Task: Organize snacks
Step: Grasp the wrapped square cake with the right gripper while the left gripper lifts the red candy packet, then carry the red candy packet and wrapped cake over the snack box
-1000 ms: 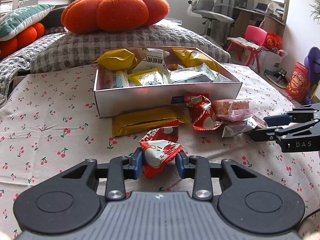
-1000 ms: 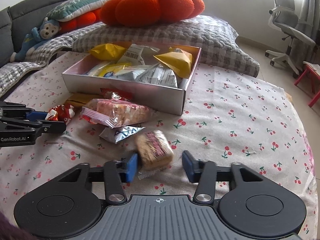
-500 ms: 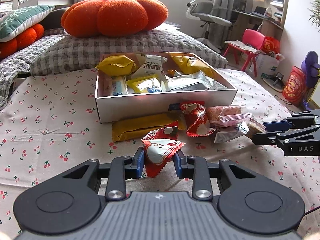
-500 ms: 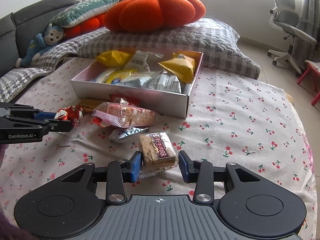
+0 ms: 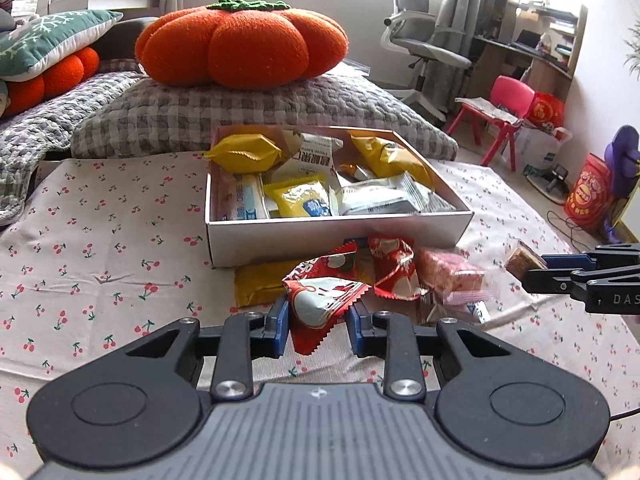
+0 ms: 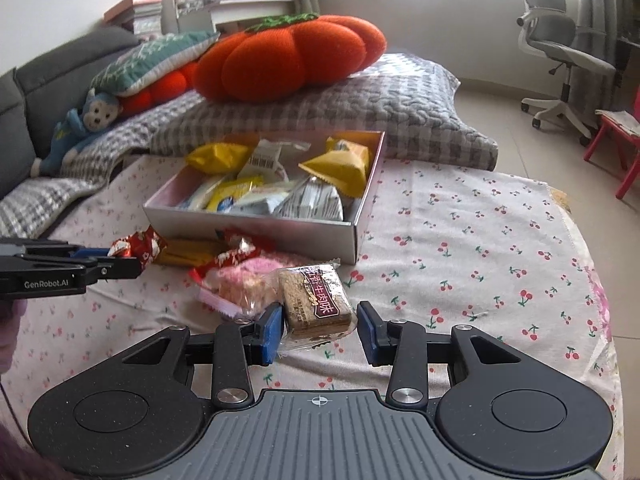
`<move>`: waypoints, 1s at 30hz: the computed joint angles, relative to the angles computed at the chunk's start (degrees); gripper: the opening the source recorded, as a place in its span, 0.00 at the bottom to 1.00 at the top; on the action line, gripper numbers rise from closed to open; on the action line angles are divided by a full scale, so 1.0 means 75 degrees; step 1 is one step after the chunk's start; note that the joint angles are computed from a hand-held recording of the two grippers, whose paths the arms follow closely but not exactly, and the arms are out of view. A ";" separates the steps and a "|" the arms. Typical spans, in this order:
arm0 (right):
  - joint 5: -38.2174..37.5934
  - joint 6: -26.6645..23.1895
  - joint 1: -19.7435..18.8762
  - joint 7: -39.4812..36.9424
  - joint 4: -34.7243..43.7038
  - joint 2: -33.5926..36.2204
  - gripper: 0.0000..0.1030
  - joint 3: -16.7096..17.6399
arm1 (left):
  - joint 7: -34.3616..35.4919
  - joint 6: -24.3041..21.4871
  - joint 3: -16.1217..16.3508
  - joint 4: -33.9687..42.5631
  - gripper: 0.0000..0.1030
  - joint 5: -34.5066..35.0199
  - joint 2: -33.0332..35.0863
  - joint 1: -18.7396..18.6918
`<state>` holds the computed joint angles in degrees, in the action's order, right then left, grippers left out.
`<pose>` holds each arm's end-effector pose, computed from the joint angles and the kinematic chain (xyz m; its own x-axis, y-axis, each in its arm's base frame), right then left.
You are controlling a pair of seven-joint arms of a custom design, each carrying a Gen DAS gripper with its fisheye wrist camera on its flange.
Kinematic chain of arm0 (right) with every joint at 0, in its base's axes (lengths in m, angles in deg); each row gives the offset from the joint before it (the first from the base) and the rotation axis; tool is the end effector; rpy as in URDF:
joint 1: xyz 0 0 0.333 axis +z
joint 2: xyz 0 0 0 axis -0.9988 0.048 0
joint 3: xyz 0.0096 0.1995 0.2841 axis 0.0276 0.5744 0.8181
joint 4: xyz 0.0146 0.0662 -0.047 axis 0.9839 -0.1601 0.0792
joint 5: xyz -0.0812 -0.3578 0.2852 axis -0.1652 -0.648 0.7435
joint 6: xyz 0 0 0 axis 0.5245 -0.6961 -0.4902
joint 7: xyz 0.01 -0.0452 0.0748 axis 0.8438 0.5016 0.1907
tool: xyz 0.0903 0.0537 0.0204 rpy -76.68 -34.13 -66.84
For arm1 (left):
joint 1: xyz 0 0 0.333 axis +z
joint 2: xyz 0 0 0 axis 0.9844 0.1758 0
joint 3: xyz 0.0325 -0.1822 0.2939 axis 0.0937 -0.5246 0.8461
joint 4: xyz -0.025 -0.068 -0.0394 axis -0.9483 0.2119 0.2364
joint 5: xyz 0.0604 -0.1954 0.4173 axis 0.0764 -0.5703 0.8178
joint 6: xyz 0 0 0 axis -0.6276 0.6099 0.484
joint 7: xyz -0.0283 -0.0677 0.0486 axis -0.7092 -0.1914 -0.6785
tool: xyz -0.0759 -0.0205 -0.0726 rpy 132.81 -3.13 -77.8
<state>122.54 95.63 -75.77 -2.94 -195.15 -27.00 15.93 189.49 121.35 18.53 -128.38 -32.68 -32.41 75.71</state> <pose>0.6417 0.1642 0.4020 0.4704 -0.8671 -0.1640 -0.6319 -0.2012 -0.7485 0.5866 -0.0400 0.3985 -0.0691 -0.9896 0.1261 -0.6643 -0.0486 -0.7459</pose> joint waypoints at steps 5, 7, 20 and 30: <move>0.0185 0.0045 0.0011 -0.0007 0.0123 0.0009 0.38 0.0026 | -0.0683 -0.0030 0.0035 0.0043 0.26 0.0596 0.0007 0.0054; 0.0221 0.0059 0.0028 0.0030 0.0188 0.0031 0.38 0.0035 | -0.0970 -0.0055 0.0050 0.0087 0.26 0.0855 0.0030 0.0090; -0.0031 0.0288 0.0070 0.1130 0.0941 0.0518 0.38 0.0235 | -0.2869 -0.0145 -0.0134 0.0566 0.26 0.2451 0.0428 0.0507; -0.0803 0.0584 -0.0033 0.2700 0.1830 0.1297 0.38 0.0610 | -0.5879 0.0046 0.0151 0.0972 0.26 0.4765 0.1032 0.0470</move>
<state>116.52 100.01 -76.02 17.31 -181.42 -17.27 20.51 145.40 121.70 19.67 -121.08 3.05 -24.67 79.24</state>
